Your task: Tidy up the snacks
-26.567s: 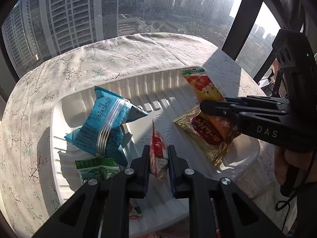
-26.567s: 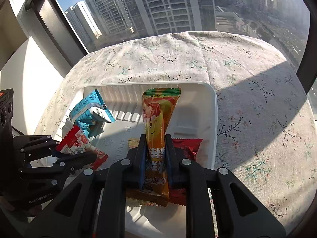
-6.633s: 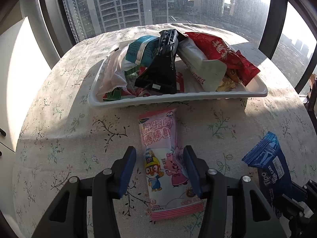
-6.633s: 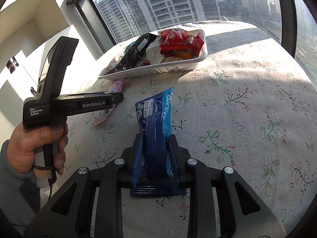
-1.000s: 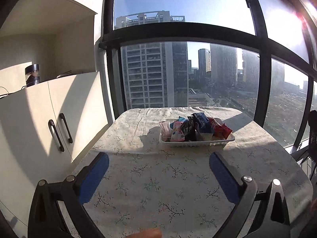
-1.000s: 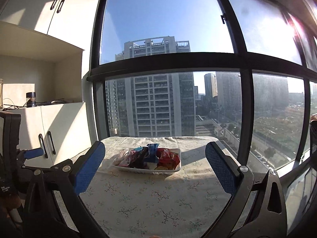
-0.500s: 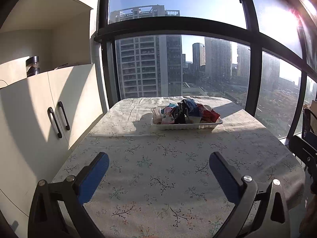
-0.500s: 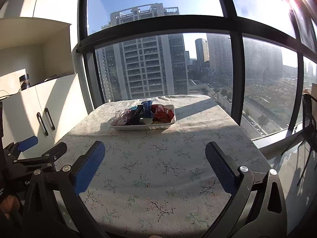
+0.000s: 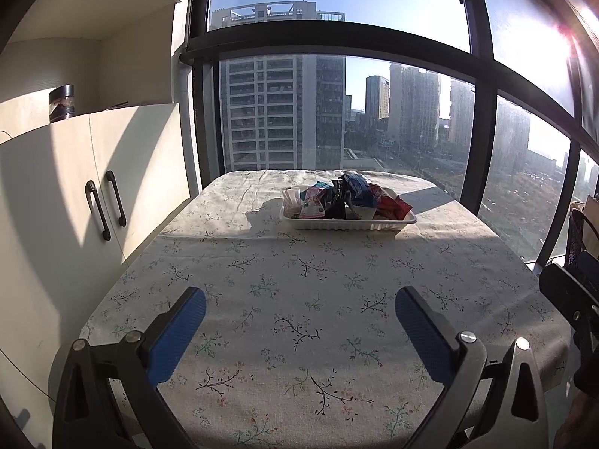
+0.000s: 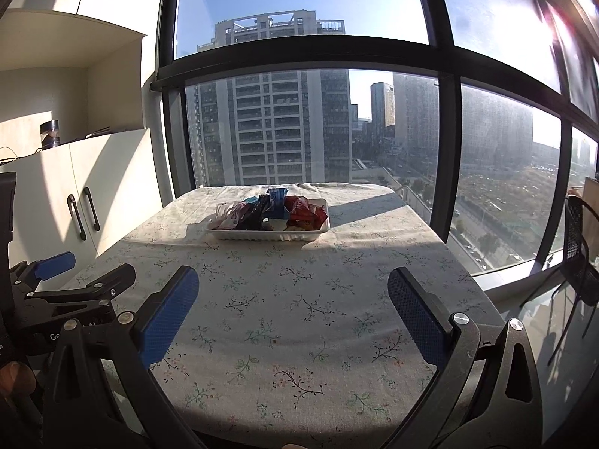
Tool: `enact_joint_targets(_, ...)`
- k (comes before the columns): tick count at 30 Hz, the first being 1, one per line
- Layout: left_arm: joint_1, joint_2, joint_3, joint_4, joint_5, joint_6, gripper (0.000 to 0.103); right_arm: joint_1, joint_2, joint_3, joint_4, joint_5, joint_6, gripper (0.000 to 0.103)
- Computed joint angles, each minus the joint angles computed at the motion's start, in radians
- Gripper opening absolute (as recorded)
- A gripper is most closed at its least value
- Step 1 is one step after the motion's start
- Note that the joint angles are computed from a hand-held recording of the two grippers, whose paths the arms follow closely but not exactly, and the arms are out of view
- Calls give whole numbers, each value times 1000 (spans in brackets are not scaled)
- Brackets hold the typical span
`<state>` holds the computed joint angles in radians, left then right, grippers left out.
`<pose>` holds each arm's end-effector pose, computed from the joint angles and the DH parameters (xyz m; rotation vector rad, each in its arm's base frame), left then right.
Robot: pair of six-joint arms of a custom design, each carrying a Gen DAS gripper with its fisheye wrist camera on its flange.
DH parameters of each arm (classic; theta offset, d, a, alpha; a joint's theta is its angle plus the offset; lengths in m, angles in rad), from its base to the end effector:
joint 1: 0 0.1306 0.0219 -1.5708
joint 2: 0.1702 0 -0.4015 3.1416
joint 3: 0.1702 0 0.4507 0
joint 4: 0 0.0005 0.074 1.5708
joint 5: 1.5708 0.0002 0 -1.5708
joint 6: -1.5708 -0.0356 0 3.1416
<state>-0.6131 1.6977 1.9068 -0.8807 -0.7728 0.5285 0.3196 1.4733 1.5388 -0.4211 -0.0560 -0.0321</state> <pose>0.5522 -0.3587 0.5460 -0.3074 2.0131 0.1631 0.5724 0.1910 0.5222 -0.3147 1.9108 0.2889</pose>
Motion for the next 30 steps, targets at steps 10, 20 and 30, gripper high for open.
enact_joint_targets(10, -6, 9, 8, -5, 1, -9, 103, 6, 7, 5, -4, 1, 8, 103)
enact_joint_targets(20, -4, 8, 5, -8, -5, -2, 103, 14, 16, 10, -8, 5, 10, 103)
enact_joint_targets(30, -6, 4, -1, -1, -2, -9, 103, 16, 16, 7, -6, 5, 13, 103)
